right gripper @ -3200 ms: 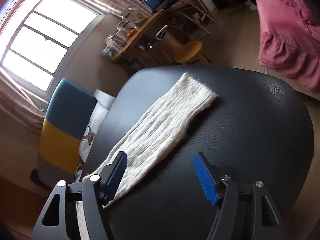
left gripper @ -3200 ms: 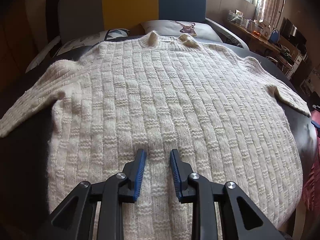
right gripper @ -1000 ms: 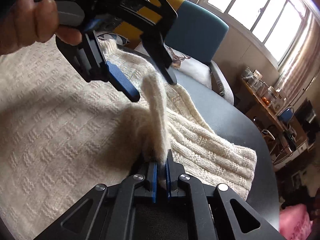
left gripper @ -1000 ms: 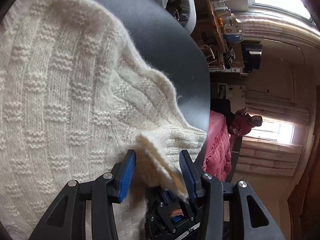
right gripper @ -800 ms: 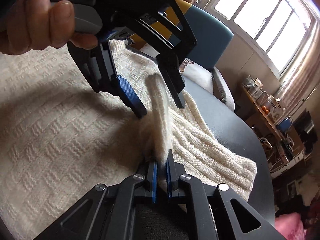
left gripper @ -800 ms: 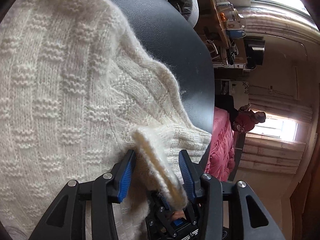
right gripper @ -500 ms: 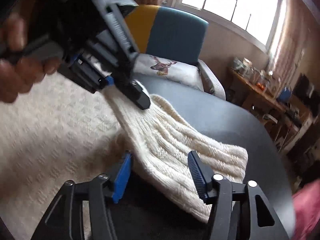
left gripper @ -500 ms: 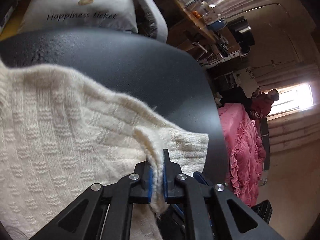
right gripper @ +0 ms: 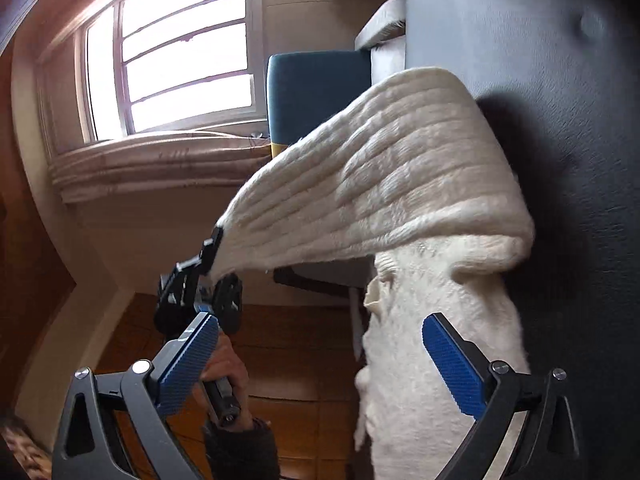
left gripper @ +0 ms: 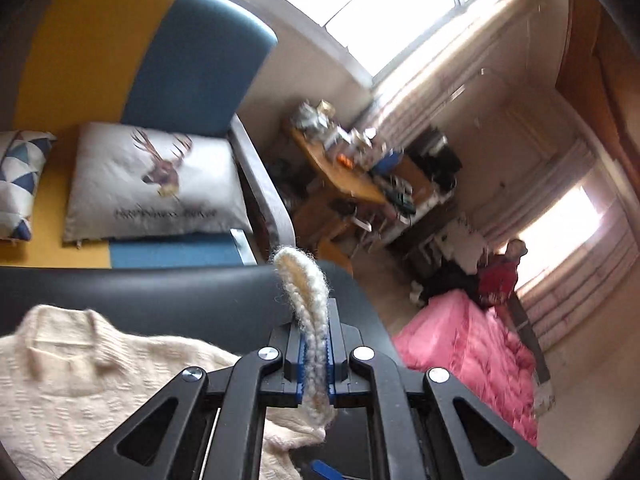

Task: Fold clothes

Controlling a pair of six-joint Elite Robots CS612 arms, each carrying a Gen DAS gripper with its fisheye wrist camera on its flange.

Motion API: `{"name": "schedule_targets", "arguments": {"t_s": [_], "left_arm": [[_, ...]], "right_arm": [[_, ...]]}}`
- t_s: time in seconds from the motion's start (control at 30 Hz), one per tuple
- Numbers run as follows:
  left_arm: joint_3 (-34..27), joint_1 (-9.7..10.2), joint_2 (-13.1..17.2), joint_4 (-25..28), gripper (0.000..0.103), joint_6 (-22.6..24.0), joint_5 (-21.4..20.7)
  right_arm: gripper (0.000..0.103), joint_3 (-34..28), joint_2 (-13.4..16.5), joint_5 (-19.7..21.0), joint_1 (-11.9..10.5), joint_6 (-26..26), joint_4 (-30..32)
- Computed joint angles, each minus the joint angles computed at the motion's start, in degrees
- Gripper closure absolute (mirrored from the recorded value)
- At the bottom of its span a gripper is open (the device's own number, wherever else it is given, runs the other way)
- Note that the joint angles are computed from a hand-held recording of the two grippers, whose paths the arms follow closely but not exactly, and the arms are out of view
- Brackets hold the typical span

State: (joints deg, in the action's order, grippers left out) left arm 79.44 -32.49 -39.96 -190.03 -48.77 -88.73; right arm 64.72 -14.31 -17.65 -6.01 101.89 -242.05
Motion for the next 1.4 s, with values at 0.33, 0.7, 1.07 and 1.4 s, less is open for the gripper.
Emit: {"name": "schedule_targets", "arguments": {"t_s": [0.33, 0.7, 1.07, 1.4], "left_arm": [[22.2, 2.08, -6.8, -12.8, 0.097, -10.8, 7.7], [30.1, 3.34, -2.6, -12.4, 0.097, -21.1, 5.6], [32.6, 1.94, -4.2, -7.5, 0.097, -17.8, 9.6], [31.7, 3.53, -2.6, -10.0, 0.089, -22.5, 3.1]], "right_arm": [[0.000, 1.9, -2.5, -7.4, 5.0, -26.5, 30.0], [0.000, 4.9, -6.0, -10.9, 6.1, -47.5, 46.5], [0.000, 10.6, -10.4, -12.4, 6.3, -66.6, 57.8], [0.000, 15.9, -13.4, -13.9, 4.7, -71.9, 63.3]]}}
